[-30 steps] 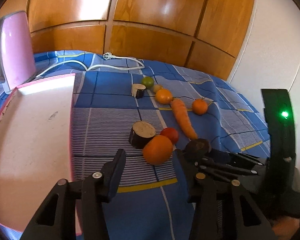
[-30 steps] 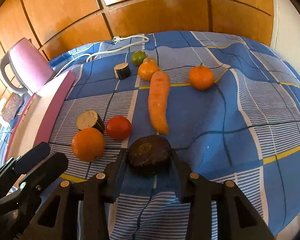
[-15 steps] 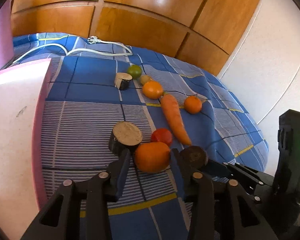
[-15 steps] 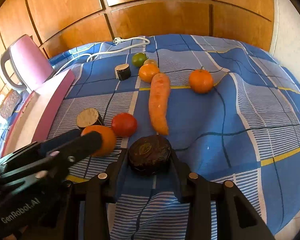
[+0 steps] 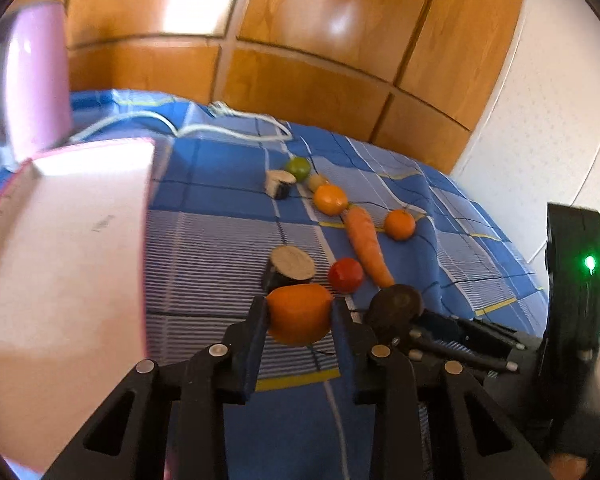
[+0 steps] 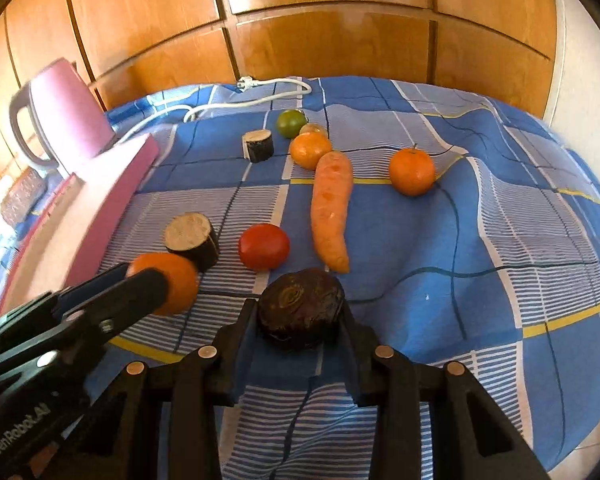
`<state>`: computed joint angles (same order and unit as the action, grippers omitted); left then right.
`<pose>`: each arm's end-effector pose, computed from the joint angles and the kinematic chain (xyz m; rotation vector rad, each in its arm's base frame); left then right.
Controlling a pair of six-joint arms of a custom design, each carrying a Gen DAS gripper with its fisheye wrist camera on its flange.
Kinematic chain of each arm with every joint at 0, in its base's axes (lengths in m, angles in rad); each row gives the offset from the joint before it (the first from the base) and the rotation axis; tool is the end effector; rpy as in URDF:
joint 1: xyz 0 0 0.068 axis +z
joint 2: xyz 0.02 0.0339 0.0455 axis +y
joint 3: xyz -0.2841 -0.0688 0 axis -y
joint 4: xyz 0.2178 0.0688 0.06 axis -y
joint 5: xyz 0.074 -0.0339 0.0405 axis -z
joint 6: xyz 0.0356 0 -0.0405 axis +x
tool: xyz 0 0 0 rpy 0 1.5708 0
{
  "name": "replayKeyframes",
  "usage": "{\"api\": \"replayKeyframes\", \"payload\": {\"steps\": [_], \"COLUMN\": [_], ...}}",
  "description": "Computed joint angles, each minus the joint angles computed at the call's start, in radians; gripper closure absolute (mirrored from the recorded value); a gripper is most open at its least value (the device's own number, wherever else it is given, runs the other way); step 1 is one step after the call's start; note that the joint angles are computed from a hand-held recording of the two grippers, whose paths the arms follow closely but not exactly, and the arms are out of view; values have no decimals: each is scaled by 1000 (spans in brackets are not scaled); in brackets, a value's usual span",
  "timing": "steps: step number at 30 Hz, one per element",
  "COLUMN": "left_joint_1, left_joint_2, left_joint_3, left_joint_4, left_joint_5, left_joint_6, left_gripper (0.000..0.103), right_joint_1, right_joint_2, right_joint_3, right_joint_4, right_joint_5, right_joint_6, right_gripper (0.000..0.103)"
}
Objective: Organize fruits
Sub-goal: 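Carry both fruits into the pink tray and open both tools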
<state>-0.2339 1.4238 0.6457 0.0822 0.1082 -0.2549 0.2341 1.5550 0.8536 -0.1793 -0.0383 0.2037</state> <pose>0.2516 -0.0639 0.2143 0.0339 2.2902 -0.3794 0.2821 0.0687 0.2184 -0.0544 2.4649 0.2385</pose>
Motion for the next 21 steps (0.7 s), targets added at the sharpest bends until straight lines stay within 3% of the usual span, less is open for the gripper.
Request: {"api": "replayKeyframes", "payload": {"steps": [6,10,21], "left_joint_1": [-81,-72,227], "left_joint_2": [-190,-301,-317], "left_joint_3": [-103,-142,-126], "left_joint_4": [12,1,-75], "left_joint_5": [-256,-359,-363], "left_joint_6": [4,-16,-171], "left_gripper": [71,71,69], "right_joint_1": [42,90,240], "right_joint_2": [-64,-94,-38], "right_joint_3": [-48,-57,84], "right_joint_4": [53,65,28], "right_joint_5": [17,41,4], "right_joint_6": [-30,-61,-68], "right_gripper": [66,66,66]}}
